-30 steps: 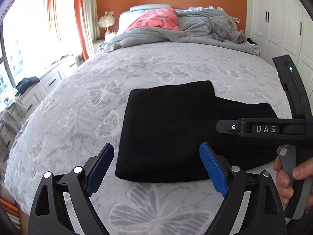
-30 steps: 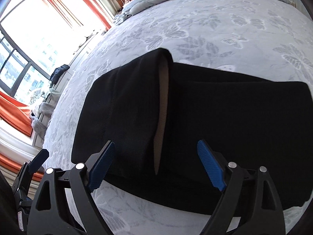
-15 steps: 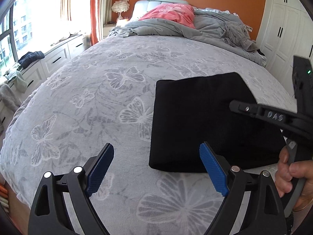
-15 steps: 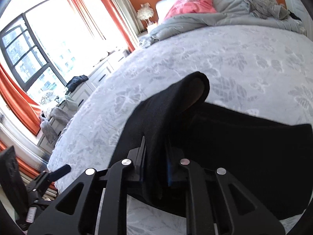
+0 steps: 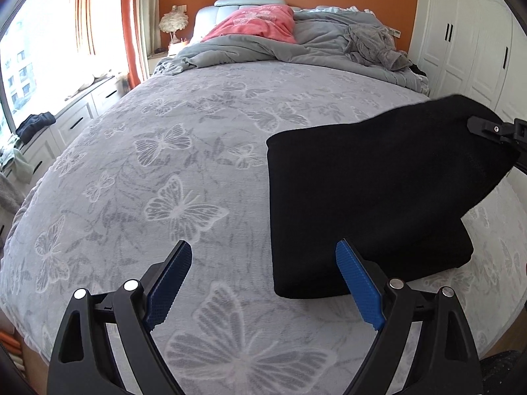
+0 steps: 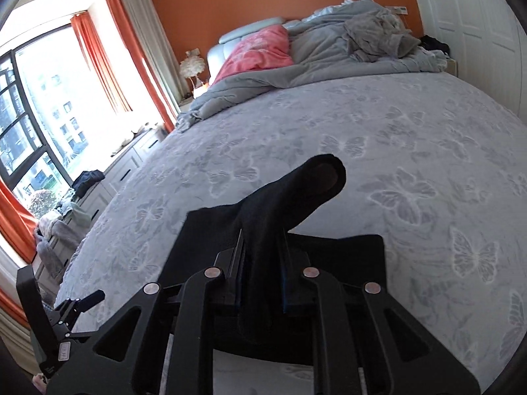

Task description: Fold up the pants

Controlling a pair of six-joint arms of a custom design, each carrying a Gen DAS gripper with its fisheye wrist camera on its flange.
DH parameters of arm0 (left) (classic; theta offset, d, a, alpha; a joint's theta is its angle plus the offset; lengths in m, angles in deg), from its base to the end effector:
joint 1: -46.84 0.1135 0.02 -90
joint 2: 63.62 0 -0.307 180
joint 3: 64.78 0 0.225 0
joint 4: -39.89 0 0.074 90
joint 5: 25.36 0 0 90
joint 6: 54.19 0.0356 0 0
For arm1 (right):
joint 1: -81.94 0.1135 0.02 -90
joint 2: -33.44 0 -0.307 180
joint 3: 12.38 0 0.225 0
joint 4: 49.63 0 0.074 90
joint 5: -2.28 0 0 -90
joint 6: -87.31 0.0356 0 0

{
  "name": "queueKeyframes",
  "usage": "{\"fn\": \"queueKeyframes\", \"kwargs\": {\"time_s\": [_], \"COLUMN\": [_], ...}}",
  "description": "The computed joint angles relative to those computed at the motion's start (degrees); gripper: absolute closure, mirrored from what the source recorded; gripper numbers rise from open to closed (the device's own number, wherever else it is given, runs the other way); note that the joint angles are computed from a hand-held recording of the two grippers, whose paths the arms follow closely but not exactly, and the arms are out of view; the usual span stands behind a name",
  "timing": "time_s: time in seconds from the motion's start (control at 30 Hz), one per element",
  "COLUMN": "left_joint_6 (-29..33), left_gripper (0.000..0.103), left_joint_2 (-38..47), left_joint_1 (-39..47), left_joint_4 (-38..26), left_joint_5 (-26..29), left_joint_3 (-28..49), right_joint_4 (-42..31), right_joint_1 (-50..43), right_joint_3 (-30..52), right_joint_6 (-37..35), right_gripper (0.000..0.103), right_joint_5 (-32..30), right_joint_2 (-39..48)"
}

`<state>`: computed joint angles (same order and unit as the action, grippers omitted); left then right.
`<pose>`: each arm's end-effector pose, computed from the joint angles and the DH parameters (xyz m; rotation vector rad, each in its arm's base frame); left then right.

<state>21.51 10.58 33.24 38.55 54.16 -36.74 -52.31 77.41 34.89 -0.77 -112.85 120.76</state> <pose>0.1628 -0.0327 0.1662 -0.0994 2.3798 -0.0113 0.2563 -0.0051 0.2033 -0.0932 2.2754 0.4825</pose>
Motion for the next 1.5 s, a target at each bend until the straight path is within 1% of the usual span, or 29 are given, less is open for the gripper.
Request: {"fn": "queueKeyframes", "kwargs": {"time_s": [0.13,0.2,0.23,0.3,0.33,0.4,0.43,0.47,0.5,0.63,0.7,0.73,0.77,0.8,0.87,0.93,0.97,1.03,1.1,1.13,1.17,1.2,1.23,1.3,1.33,1.37,1.4,1.43,1.5], "left_joint_6": [-3.2,-4.2,-4.4,-4.8,-5.0,-4.9,-5.2,-5.6,-6.4,-8.7,-9.7,-9.6,-9.7,-9.6,-9.3,-6.3,-4.2,1.8,9.1,12.2,13.8,14.4,16.4,19.2,19.5,19.6,19.5,19.7,21.0], "left_gripper": [0.016,0.016,0.016,0.016,0.016,0.016,0.016,0.016,0.016,0.016,0.017,0.029,0.046,0.052,0.071,0.075,0.075,0.073,0.062,0.056,0.056,0.056,0.055,0.052,0.042,0.030,0.029,0.029,0.027], "left_joint_2": [7.0,10.2,11.7,13.8,14.6,16.7,18.3,20.2,22.5,32.4,37.7,39.9,41.2,40.6,36.7,29.2,24.7,15.8,12.4,12.5,12.7,11.8,9.2,-1.1,-7.4,-13.0,-16.7,-18.5,-18.1], "left_joint_1": [-5.3,-4.7,-3.2,0.5,2.6,6.3,8.1,10.1,12.1,17.2,17.8,17.7,17.5,17.0,17.6,20.0,21.5,25.4,30.5,31.9,32.0,31.5,31.8,32.8,31.8,30.4,29.2,28.8,31.3], "left_joint_4": [3.3,3.6,3.8,3.5,3.5,3.6,4.0,4.5,5.0,5.8,8.0,8.8,10.1,10.6,10.4,5.9,1.8,-8.8,-15.7,-16.4,-16.2,-14.8,-12.9,-13.1,-13.4,-13.8,-14.1,-14.6,-16.4], "left_joint_5": [-1.7,2.2,6.2,13.8,16.6,19.4,20.0,21.2,22.8,33.8,40.0,42.8,44.1,43.0,43.7,47.4,48.2,47.8,46.6,44.4,40.0,34.4,32.6,28.6,24.2,20.4,17.6,16.5,18.8], "left_joint_3": [1.4,2.8,3.6,5.2,5.9,7.6,8.3,9.2,10.1,14.3,15.8,16.5,16.6,16.2,14.2,12.5,11.6,10.5,8.7,7.2,5.9,4.1,2.0,-1.2,-2.5,-3.6,-4.1,-4.0,-2.8], "right_joint_4": [-1.8,-2.6,-3.1,-3.1,-2.5,-2.5,-2.6,-3.3,-4.2,-7.9,-7.8,-6.2,-5.5,-5.4,-7.4,-10.7,-13.2,-16.0,-12.5,-7.9,-3.6,-1.7,-0.6,0.8,1.7,2.9,4.1,6.1,8.6], "right_joint_1": [-5.3,-7.3,-7.9,-11.2,-12.7,-15.4,-16.2,-16.2,-15.7,-12.2,-11.2,-10.6,-9.9,-9.4,-9.9,-10.6,-11.1,-10.5,-8.3,-5.8,-3.1,-2.6,-2.3,-1.4,-0.7,0.5,2.4,4.4,7.8], "right_joint_3": [1.7,3.2,3.8,3.4,2.4,1.1,0.7,0.9,1.5,5.8,7.1,6.4,5.6,4.6,2.1,-1.1,-2.5,-5.7,-9.9,-12.2,-14.2,-15.6,-16.9,-18.5,-18.6,-18.2,-17.1,-15.9,-12.2], "right_joint_6": [-5.9,-8.7,-9.8,-12.1,-12.2,-14.2,-15.0,-15.6,-16.3,-16.0,-14.6,-13.0,-12.8,-12.6,-13.1,-15.2,-17.0,-20.4,-22.0,-19.2,-15.4,-14.8,-13.8,-10.8,-9.3,-7.5,-5.7,-3.9,0.2], "right_gripper": [0.086,0.084,0.082,0.068,0.059,0.043,0.031,0.024,0.024,0.024,0.038,0.047,0.066,0.069,0.074,0.074,0.073,0.068,0.055,0.050,0.048,0.047,0.048,0.041,0.027,0.021,0.021,0.021,0.022], "right_joint_5": [1.3,2.8,5.0,3.3,3.0,0.2,-1.1,-1.5,-1.3,-1.5,-4.2,-4.3,-4.1,-4.3,-9.7,-14.7,-16.2,-15.4,-11.1,-5.7,0.8,1.3,1.0,0.8,0.5,1.6,3.3,5.2,9.0], "right_joint_2": [9.5,15.3,17.4,18.0,16.7,14.7,14.4,14.7,15.7,23.9,28.2,28.3,26.9,24.2,16.6,8.5,5.2,1.8,5.4,8.1,9.2,8.6,5.1,-3.0,-5.3,-5.6,-4.0,-0.5,7.1]}}
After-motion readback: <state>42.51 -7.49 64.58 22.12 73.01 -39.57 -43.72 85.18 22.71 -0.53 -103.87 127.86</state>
